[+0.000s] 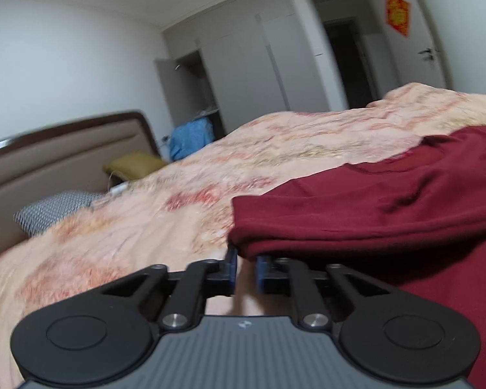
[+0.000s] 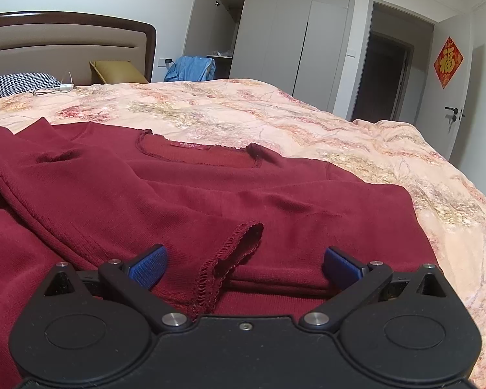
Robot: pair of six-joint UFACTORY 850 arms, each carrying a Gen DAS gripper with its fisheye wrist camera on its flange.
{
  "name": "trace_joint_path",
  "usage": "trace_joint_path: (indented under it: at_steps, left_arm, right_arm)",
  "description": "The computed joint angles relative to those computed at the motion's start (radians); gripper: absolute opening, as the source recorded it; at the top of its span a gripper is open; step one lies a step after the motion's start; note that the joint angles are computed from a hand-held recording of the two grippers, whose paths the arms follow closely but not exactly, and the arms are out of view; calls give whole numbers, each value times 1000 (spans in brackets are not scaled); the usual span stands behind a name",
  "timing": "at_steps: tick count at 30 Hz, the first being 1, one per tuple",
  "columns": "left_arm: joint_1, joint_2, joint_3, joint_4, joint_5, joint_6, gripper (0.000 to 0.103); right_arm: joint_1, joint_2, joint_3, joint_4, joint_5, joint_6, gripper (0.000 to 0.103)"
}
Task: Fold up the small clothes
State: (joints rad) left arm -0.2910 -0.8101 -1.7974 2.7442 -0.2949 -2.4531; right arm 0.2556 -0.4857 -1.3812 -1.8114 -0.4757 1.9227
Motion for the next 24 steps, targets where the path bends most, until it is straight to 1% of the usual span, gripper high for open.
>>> trace_joint_path:
  at_steps: [2,3,6,9,10,11,13,15,16,18,19,20,21,22,23,24]
  left_arm:
    - [-1,13,26,45,-30,-50,5]
    - [1,16,31,53,-31,-76,4]
    - [12,21,31,59,-1,-161,4]
    - [20,11,7,-37,79,-129,4]
    - [21,3,-7,-118,113,-66,3]
    - [21,-2,-14,-177,127,-14,3]
    - [17,4,0,-196,108,20,3]
    - [15,15,17,-128,94,-23,5]
    - [14,23,29,-106,90,-34,7]
    - [9,41,53,-120,82,-7,9]
    - [9,55,73,-91,82,-39,18]
    - [10,69,90,-71,85,-63,38]
    - [8,86,116,-71,71,-75,52]
    - [6,108,150,-67,46,-94,67]
    - [6,130,183,-34,30,-141,69]
    - [8,154,214,18,31,-204,70]
  right_arm:
    - [0,0,0,-1,0,1,103]
    - [0,0,0,0,0,-1,103]
    - [1,0,0,-2,-1,2,103]
    - [1,0,0,-2,-2,1,103]
    - [1,-1,0,-3,-3,0,103]
    - [1,-1,0,-4,-5,0,103]
    - [2,-2,-1,-3,-7,-1,103]
    - [3,-3,-2,-3,-9,-2,103]
    - [4,-2,-1,-4,-10,-1,103]
    - [4,-1,-1,-3,-11,-3,103]
    - [3,1,0,1,-5,-7,103]
    - [1,8,2,17,7,-19,103]
    - [-1,19,9,36,21,-31,103]
    - [-3,33,19,54,33,-45,103]
    - [-2,50,36,64,42,-54,103]
    - [2,69,56,72,43,-63,103]
